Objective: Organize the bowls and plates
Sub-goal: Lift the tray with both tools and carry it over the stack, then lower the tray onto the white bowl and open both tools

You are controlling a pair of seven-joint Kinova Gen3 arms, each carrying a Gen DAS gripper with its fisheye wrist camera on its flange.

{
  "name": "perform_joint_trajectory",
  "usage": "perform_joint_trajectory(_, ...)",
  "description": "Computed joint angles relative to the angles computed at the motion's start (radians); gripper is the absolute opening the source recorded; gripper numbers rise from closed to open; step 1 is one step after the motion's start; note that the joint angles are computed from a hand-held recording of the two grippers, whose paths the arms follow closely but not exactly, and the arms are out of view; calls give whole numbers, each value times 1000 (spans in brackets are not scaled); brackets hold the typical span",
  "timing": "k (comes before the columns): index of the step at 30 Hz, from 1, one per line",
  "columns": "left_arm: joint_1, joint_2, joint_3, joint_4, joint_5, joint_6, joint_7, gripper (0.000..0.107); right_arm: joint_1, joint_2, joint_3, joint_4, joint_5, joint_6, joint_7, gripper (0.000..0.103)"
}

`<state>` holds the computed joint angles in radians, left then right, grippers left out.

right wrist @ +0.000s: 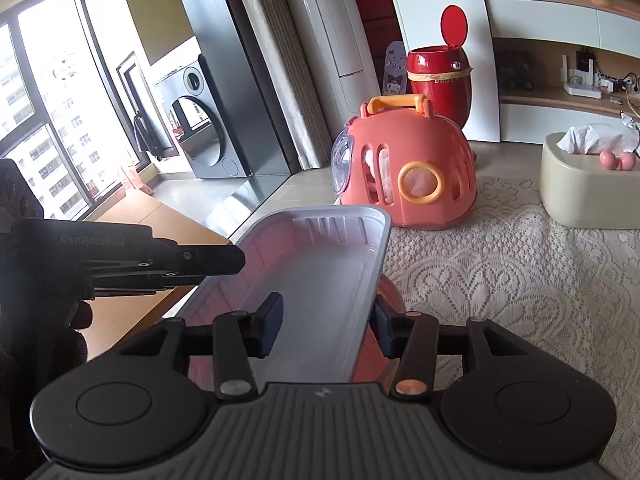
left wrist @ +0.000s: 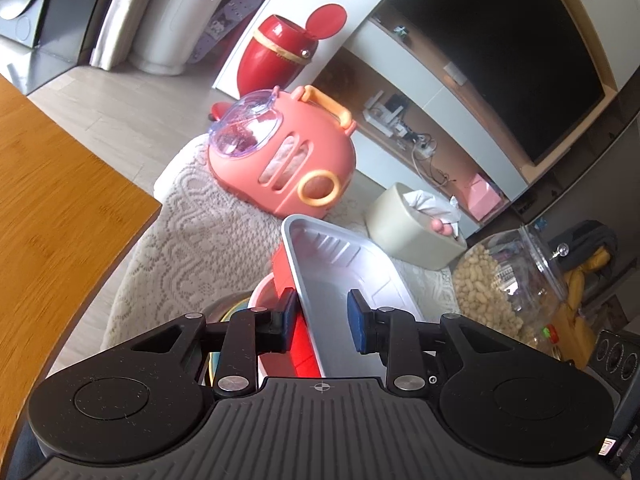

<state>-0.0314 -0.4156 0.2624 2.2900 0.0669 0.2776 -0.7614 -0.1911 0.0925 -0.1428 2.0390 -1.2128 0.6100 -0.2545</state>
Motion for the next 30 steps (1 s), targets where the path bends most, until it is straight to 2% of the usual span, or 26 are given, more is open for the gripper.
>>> perform_joint_trajectory(5,8,6,-8,5,9,6,5,30,3,-17,8,13,9,20,6,49)
perform_joint_trajectory(7,-1,29,7,-4,4,21,13,30,-4,-19,7,14,22,9,-1,49)
perform_joint_trajectory(10,28,34,-12,0,5,18,6,30,-17,-18,2,16,40,-19,-28,49)
perform_joint_trajectory(16,-19,-4,27,7,-14,29,37,30,-22,-24,2,28,63,-49,-42,49)
perform_joint_trajectory(19,7,3,1,16,-5,18,30,32,-18,-26,4,36,61,-41,-36,49)
perform_joint_trajectory(24,-3,-9,5,18,-3,22,38,30,-21,-26,2,43,59,-39,-26,49)
perform_joint_trajectory(30,21,-39,-15,20,10,10,28,30,-4,-38,17,43,-2,-6,15,49)
